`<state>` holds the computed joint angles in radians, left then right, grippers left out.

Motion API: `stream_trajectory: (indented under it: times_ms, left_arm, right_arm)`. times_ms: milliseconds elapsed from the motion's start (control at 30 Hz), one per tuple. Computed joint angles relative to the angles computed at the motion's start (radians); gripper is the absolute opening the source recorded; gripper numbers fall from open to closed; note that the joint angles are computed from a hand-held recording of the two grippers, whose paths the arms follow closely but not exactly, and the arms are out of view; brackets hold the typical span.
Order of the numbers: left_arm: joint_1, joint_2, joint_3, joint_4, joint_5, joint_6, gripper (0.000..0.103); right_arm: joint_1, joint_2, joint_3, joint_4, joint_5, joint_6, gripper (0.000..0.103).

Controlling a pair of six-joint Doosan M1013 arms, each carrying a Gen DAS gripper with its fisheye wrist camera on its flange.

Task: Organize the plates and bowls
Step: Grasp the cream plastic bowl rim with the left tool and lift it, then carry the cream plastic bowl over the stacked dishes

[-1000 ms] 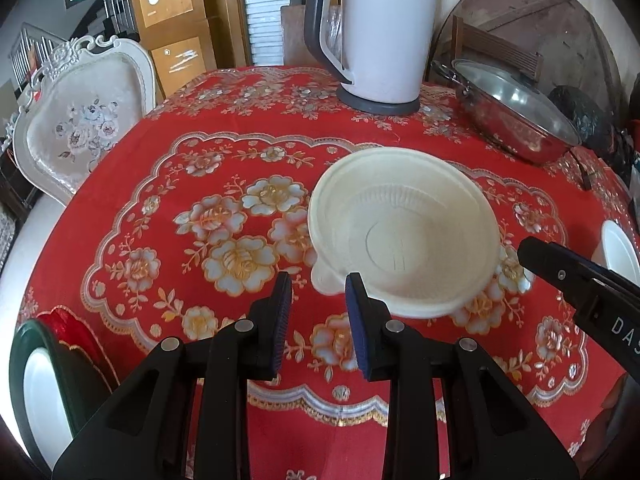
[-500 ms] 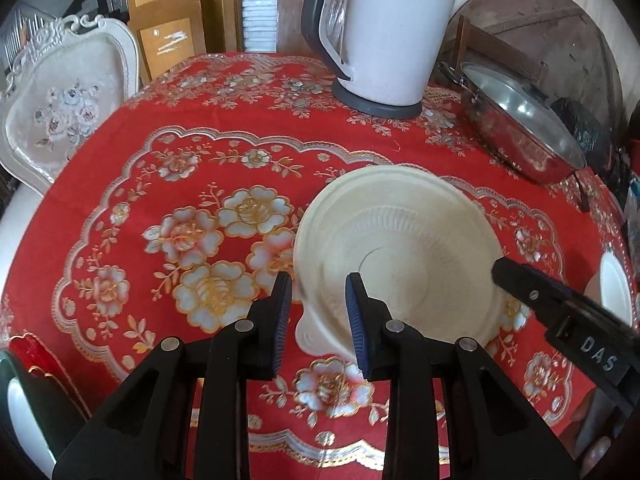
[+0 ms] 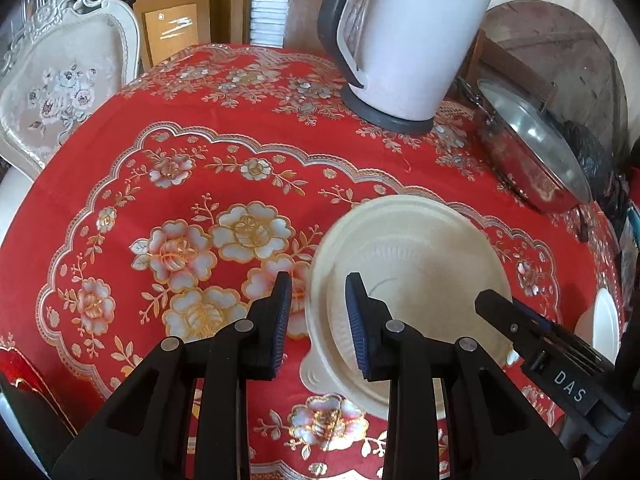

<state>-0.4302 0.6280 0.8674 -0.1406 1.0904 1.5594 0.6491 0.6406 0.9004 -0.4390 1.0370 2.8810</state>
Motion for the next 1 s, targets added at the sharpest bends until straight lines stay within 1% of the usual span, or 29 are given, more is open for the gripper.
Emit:
stream_trajectory:
  times_ms: [133,233,300,333,400,433,467,533,600,733,1000]
  left_arm:
    - [0.003,0.026,-0.034,-0.030,0.051,0.006,0.027]
    - [0.000,0.033,-0.037,-0.025,0.061,0.005,0.027]
    - [-0.002,0.031,-0.031,-0.012,0.056,-0.007,0.027]
    - [-0.002,0.026,-0.019,-0.009,0.043,-0.011,0.027]
    - [-0.004,0.021,-0.010,-0.001,0.035,-0.003,0.027]
    - [-0.005,0.017,-0.002,0.003,0.029,-0.001,0.027]
    - [-0.006,0.015,0.003,0.005,0.028,0.002,0.025]
    - [-0.009,0.011,0.011,0.005,0.031,0.009,0.021]
    - [-0.011,0.005,0.020,0.022,0.029,0.003,0.021]
    - [-0.005,-0.011,0.041,0.000,0.026,0.011,0.021]
    - [-0.003,-0.090,0.149,-0.002,-0.030,0.036,0.021]
  right_arm:
    - [-0.005,0.004,-0.004,0.007,-0.002,-0.007,0.037]
    - [-0.005,0.008,-0.010,0.011,-0.004,-0.027,0.037]
    - [0.000,0.009,-0.011,-0.018,-0.011,-0.036,0.036]
    - [0.005,0.014,-0.021,-0.044,0.007,-0.042,0.027]
    - [0.006,0.022,-0.033,-0.053,0.026,-0.063,0.010]
    - [0.004,0.017,-0.022,-0.046,0.009,-0.064,0.010]
    - [0.002,0.015,-0.016,-0.041,0.002,-0.066,0.010]
    - [0.003,0.013,-0.008,-0.047,0.001,-0.062,0.010]
    - [0.004,0.006,0.004,-0.049,-0.010,-0.052,0.009]
    - [0.013,-0.006,0.020,-0.055,-0.024,-0.045,0.009]
    - [0.037,-0.019,0.034,-0.061,-0.021,-0.030,0.009]
